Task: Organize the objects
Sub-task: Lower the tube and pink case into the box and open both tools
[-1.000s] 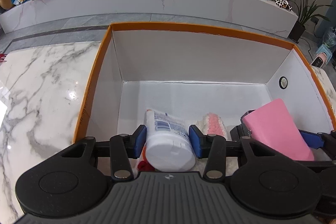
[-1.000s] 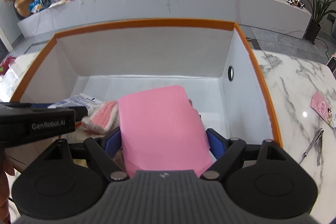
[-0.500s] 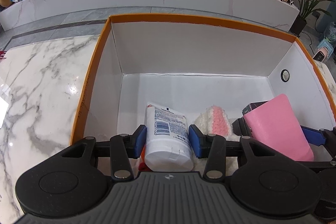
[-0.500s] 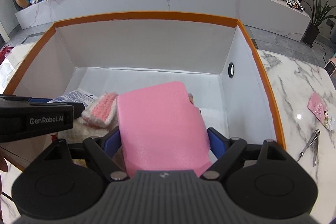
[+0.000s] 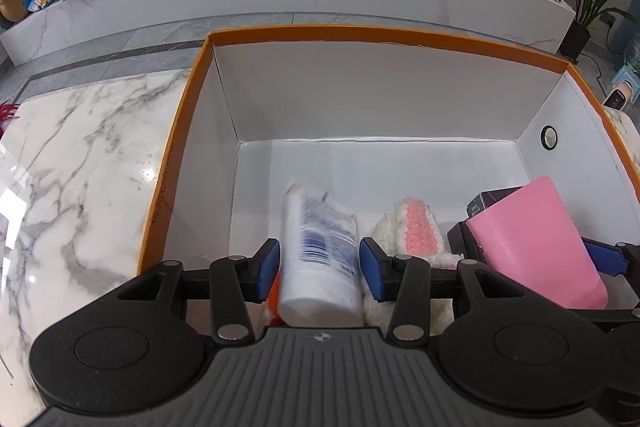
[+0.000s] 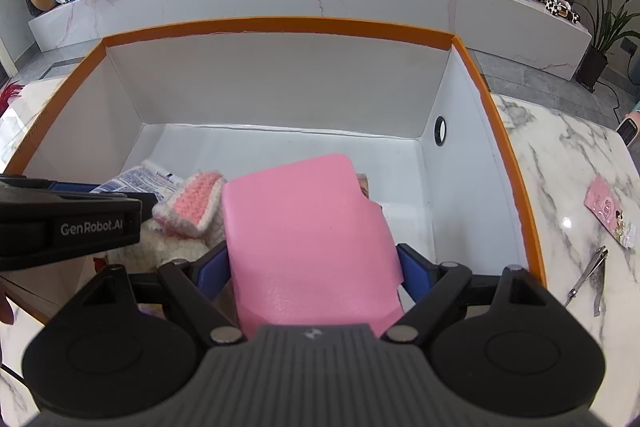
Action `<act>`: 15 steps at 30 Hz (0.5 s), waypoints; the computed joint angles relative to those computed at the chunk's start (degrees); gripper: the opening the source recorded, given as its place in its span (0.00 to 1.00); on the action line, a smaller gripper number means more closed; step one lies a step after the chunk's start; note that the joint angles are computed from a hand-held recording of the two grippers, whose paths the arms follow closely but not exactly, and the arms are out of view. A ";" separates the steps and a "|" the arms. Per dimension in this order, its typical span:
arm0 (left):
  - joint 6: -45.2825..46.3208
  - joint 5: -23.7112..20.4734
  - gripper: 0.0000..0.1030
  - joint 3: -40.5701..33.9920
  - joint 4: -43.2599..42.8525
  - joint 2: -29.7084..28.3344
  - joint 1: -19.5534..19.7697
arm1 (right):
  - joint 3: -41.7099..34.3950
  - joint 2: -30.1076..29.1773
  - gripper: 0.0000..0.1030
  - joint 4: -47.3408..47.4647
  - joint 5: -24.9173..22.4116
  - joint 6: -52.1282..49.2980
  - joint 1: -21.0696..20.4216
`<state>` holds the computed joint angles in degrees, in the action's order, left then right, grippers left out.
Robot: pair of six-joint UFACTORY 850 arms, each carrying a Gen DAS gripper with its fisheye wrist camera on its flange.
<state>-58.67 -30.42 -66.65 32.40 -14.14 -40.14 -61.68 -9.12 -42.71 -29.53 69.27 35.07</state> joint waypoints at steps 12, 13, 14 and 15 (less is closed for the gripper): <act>-1.37 -1.14 0.56 -0.36 1.53 -0.07 -0.54 | -0.01 -0.02 0.86 -0.64 -0.18 0.69 0.24; -1.59 -1.12 0.56 -0.31 1.88 0.00 -0.58 | 0.03 0.05 0.86 -0.85 -0.12 0.91 0.27; -1.82 -1.16 0.57 -0.30 2.19 0.05 -0.65 | 0.18 0.18 0.86 -1.22 -0.07 1.23 0.30; -2.08 -1.09 0.57 -0.23 2.46 0.14 -0.69 | 0.18 0.30 0.87 -1.37 -0.10 1.24 0.30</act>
